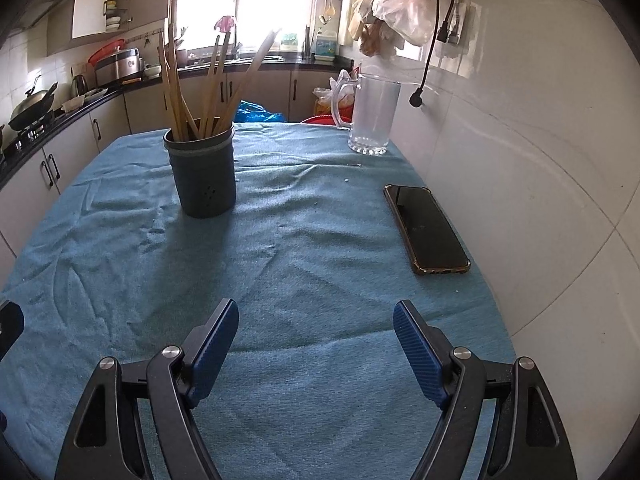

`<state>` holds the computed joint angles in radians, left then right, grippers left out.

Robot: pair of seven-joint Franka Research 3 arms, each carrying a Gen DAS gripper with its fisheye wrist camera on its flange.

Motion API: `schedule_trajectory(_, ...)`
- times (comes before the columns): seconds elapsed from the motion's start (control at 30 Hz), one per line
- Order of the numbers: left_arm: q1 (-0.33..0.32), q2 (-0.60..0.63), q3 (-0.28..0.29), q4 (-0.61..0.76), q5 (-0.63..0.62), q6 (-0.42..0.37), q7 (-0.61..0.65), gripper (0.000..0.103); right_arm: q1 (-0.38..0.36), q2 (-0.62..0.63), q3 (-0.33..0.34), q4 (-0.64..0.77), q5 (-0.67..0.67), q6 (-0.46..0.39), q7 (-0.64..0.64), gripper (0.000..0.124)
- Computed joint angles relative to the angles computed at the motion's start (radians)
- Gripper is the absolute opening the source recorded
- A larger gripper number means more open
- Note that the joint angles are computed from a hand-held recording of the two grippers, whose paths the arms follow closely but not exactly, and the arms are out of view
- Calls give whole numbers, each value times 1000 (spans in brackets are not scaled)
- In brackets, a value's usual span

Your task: Organize utensils

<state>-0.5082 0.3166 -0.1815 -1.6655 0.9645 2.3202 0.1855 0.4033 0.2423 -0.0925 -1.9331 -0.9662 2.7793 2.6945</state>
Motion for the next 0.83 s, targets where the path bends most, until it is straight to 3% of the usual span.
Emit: schedule_trajectory(0.83, 17, 46, 14, 21, -69, 29, 42, 103, 17, 58, -25, 31, 148, 17, -119, 84)
